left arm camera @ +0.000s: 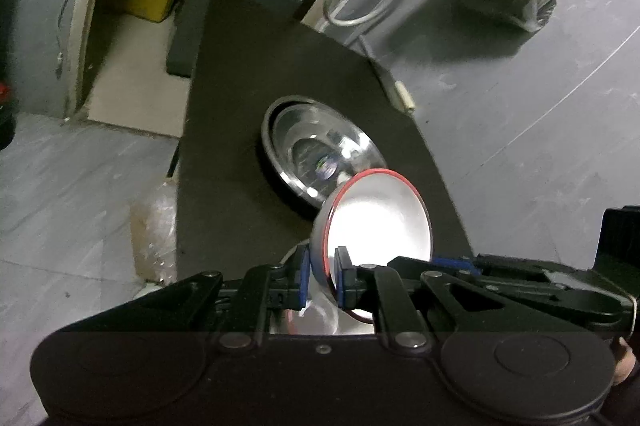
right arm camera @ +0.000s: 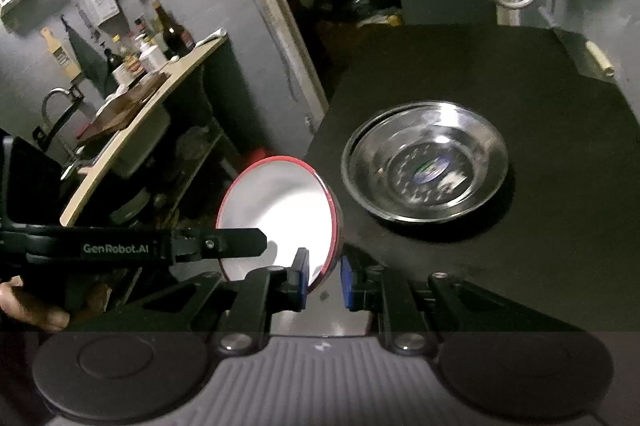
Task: Organize plates and bowls
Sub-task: 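Lower the second white bowl into the first bowl inside the pot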
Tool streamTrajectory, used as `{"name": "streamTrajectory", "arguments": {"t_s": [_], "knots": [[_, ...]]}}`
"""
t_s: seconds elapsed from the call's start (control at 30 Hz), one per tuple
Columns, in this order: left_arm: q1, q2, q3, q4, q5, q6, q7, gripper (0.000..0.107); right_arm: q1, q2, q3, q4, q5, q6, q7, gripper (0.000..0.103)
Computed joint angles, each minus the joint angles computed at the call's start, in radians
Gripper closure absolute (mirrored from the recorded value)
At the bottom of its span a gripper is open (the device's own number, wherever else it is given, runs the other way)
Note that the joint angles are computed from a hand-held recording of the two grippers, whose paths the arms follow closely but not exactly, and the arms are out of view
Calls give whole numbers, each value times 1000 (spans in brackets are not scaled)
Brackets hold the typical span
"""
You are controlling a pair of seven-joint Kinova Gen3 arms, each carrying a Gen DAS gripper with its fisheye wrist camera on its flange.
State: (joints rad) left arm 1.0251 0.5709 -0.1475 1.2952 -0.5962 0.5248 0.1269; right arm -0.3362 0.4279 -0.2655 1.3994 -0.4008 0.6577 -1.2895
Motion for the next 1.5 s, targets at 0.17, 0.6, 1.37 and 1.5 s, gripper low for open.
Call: {"name": "streamTrajectory", "arguments": {"t_s": [0.17, 0.6, 1.37, 1.5], "knots": [[-23, -2, 46, -20, 33, 66, -46, 95, 6, 11, -10, -11, -16, 29, 18, 84], [-80, 37, 128, -127, 135, 158, -238, 92, -11, 14, 24, -19, 12, 77, -47, 84], [-126, 97, 171, -272, 309, 285, -443, 89, -21, 40, 45, -79, 55, 199, -84, 84], [-126, 103, 169, -290, 316, 305, -456, 89, -27, 46, 48, -91, 65, 211, -87, 84]]}}
